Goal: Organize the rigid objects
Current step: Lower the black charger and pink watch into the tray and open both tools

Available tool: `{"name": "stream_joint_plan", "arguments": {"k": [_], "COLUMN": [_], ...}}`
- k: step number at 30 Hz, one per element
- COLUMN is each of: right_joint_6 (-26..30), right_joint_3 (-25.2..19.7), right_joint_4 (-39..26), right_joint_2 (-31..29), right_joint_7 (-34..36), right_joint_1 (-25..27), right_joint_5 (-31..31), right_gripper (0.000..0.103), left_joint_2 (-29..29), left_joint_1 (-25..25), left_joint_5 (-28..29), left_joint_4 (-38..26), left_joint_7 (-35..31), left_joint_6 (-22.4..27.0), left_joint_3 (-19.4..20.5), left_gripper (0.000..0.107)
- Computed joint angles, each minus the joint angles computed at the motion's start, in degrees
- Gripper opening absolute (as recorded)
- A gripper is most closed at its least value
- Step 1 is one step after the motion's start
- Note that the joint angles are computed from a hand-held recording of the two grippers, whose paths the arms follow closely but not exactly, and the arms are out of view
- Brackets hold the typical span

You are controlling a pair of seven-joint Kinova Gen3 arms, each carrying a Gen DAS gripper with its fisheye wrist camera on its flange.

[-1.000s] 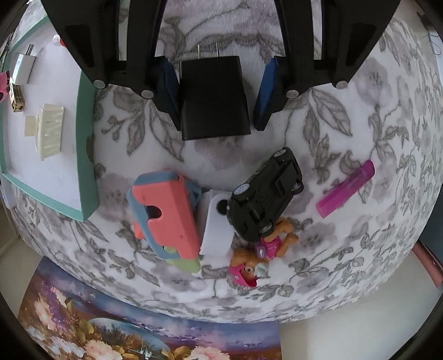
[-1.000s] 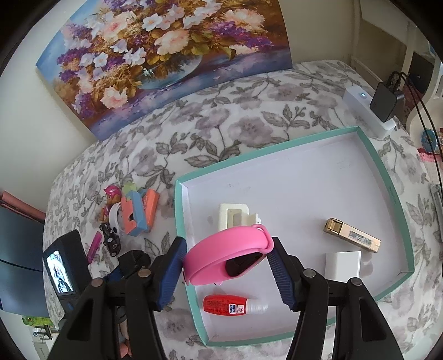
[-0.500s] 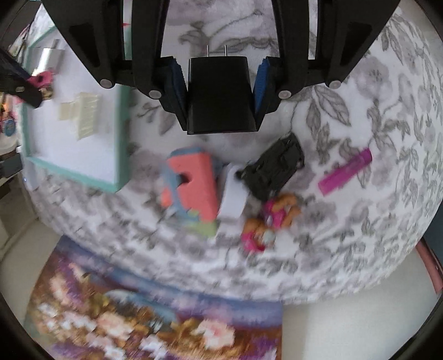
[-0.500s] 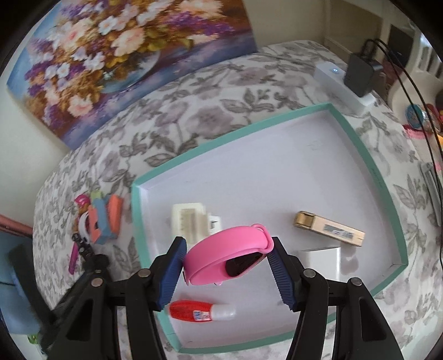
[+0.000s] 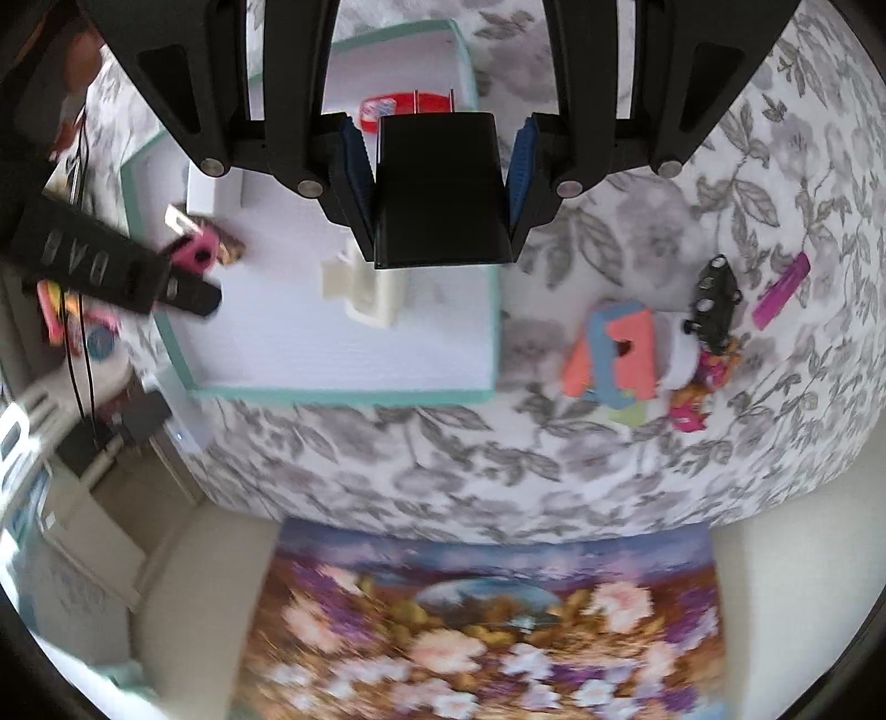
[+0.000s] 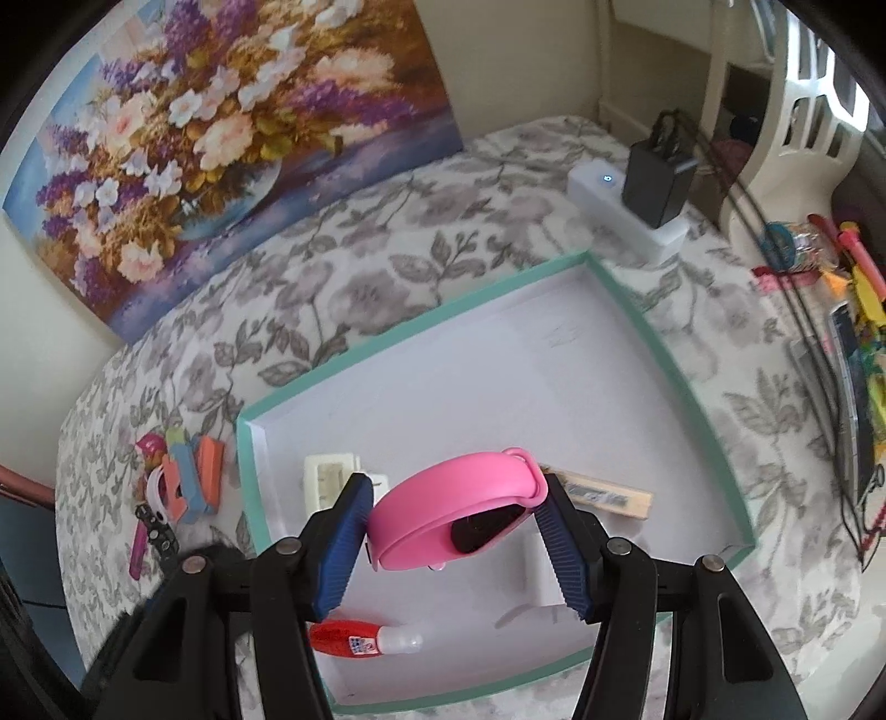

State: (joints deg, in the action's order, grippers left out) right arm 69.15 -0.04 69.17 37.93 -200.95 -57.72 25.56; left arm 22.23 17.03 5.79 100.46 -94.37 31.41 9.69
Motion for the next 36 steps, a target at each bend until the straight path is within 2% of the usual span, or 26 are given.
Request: {"name": "stream_joint_plan", "arguments": {"k": [9, 14, 18, 25, 33, 34, 36], "right_joint_6": [2.5, 0.0, -1.0, -1.4, -2.0, -2.0, -1.3], "right_joint_3": [-0.3, -1.1, -1.6, -1.3, -0.5, -0.4, -0.4], "right_joint_4": [-0.1, 0.8, 0.1, -1.7, -1.1, -1.1, -1.6], "right_joint_2": [0.1, 0.8, 2.1, 3.8, 3.5, 3.4, 3.4], "right_joint_7": [0.0, 1.5, 4.2, 8.1, 8.5, 8.5, 8.7], "right_joint_1": [0.3, 1.8, 3.0, 3.4, 3.1, 3.0, 2.8], "right_joint_5": [-0.2, -2.0, -4.1, -6.4, -7.1, -7.0, -6.8], "right_gripper": [0.064, 0.064, 0.064, 0.065, 0.066, 0.066, 0.066], "left_joint_2": [3.7, 3.7, 5.6, 5.8, 5.5, 5.5, 5.3], "left_joint_1": [4.7, 5.3, 4.3, 4.9, 5.3, 5.2, 4.7], "left_joint_5": [-3.3, -3.7, -3.1, -4.7, -5.7, -5.6, -5.3], "left_joint_4": [-6.6, -3.0, -4.3, -4.1, -4.2, -4.2, -4.3], "left_joint_7": [7.3, 8.4, 8.0, 8.8, 9.8, 9.8, 9.4], "left_joint_6": [7.9, 2.9, 5.3, 5.3, 5.1, 5.1, 5.3], "left_joint_3": [-1.9, -1.9, -1.0, -1.7, -2.1, -2.1, -1.7], "left_gripper": [0.043, 0.043, 0.043, 0.043, 0.044, 0.044, 0.054]}}
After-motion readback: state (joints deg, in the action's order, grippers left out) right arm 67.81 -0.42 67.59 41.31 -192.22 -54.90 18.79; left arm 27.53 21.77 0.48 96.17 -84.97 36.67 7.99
